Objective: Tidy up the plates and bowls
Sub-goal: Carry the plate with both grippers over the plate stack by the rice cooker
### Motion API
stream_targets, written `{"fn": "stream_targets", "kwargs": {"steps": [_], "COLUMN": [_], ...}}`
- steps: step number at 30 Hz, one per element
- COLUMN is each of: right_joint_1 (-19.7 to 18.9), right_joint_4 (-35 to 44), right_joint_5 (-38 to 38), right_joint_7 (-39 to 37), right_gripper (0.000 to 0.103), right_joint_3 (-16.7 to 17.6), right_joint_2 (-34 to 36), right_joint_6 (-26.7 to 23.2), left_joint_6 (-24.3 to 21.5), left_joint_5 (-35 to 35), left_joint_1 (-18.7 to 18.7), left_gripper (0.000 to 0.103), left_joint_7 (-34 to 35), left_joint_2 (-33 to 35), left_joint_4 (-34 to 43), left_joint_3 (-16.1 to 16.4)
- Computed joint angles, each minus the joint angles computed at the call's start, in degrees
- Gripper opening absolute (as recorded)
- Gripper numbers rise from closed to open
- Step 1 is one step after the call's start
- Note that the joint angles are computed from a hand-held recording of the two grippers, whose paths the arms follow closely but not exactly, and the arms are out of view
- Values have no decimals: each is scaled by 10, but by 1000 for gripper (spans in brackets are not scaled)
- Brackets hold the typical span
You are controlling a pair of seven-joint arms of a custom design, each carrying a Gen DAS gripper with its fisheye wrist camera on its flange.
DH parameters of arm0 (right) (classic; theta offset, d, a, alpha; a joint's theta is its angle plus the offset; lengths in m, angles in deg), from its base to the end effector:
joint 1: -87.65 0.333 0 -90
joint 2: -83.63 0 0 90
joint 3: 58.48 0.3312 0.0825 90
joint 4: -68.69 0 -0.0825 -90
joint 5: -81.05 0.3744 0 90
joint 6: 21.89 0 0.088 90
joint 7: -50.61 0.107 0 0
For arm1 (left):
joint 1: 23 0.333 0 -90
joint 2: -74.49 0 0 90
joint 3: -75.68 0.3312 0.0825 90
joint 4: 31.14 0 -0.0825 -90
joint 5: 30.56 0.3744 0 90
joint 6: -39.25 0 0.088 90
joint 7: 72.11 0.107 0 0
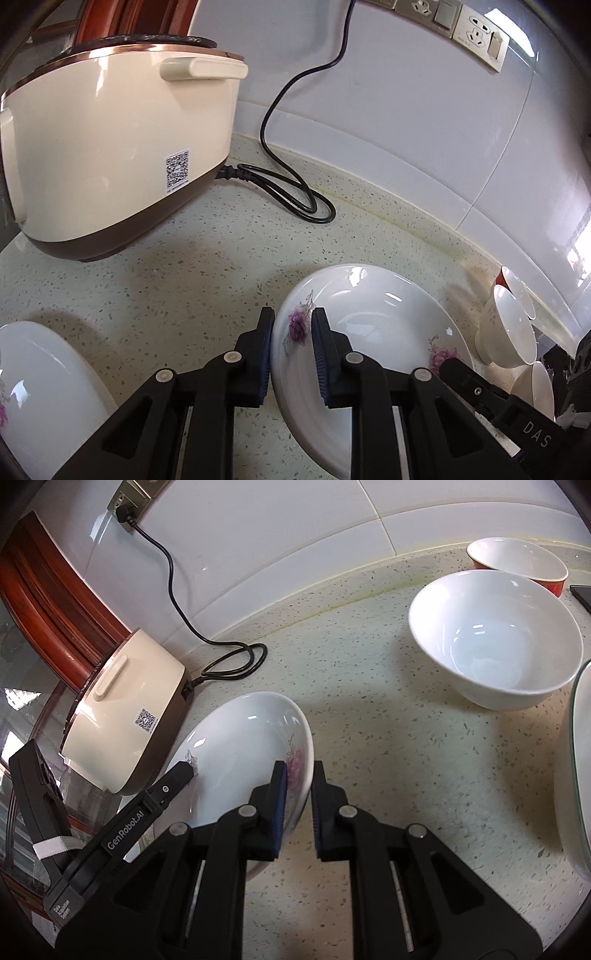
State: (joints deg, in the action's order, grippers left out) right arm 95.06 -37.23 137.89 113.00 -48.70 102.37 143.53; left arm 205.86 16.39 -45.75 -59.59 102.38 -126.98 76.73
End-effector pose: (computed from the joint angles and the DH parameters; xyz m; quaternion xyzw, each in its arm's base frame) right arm 0.6482 0.1377 0.4299 -0.5974 0.6834 -0.0409 0.4175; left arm 0.6438 -0.3064 0.4129 -0.7178 0.5655 -0.3515 0.2033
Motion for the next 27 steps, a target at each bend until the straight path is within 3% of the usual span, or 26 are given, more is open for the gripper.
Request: {"fn": "stream_targets", "kwargs": {"steps": [5, 12, 27], "right_joint_1": [-6, -2, 17], "right_joint_4": [2, 6, 4], "right_joint_5": [30, 65, 146], "right_joint_7": [-38, -80, -183], "right_gripper": [16, 16, 16], "right_joint_3": [12, 15, 14], "right_joint_2": [-2, -4, -17], "right_joint_6": [4, -7, -26], "left_joint_6": [2, 10, -6], "left_joint_5": [37, 117, 291], "left_joint_1": [-19, -21, 28], "left_gripper": [21, 21, 21], "left_joint_7": [-48, -138, -330], "left_joint_2": [-14, -39, -97], "left_joint_4": [-14, -37, -90], "left_joint_3": [25, 35, -6]}}
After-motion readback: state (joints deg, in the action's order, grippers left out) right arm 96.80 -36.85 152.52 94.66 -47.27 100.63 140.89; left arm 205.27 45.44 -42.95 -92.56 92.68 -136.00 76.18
